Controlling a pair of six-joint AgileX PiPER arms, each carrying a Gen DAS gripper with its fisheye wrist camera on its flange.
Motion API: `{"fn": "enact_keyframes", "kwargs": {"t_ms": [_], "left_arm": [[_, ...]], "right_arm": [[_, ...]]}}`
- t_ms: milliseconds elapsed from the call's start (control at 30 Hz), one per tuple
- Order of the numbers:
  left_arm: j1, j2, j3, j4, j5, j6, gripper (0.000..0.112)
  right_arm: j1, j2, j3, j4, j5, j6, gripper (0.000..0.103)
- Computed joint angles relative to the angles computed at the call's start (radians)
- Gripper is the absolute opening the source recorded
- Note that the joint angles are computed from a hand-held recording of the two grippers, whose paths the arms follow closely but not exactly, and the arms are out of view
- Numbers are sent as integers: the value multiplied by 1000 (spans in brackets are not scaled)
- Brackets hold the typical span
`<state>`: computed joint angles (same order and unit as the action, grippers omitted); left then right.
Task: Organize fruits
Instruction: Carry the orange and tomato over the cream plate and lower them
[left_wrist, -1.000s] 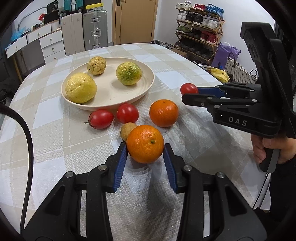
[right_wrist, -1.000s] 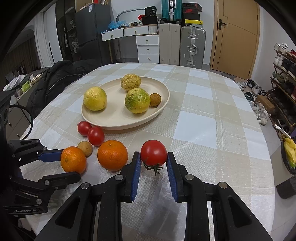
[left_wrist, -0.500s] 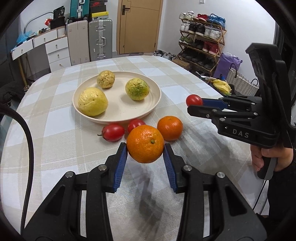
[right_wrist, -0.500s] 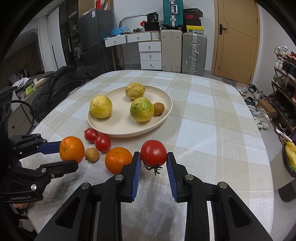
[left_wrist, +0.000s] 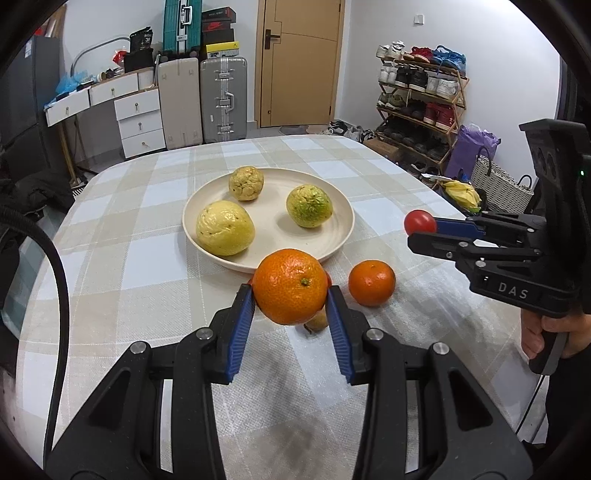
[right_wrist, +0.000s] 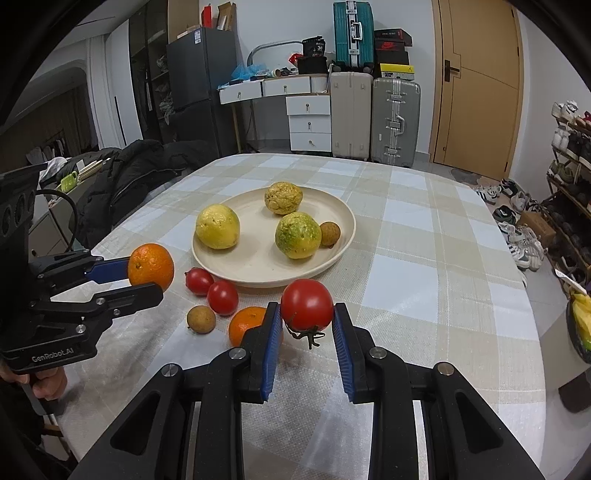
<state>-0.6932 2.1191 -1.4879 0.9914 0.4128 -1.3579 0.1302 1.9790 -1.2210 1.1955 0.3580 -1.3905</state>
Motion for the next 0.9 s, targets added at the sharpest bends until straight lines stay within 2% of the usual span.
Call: {"fn": "enact_keyframes", "kwargs": {"t_ms": [600,900], "left_arm": [[26,19,-44,27,22,-21,37],[51,57,-109,-45,15,51,37]], "right_arm": [[-3,-7,9,95,34,-88,28],[2,9,-42,44,77,-16,28]]}}
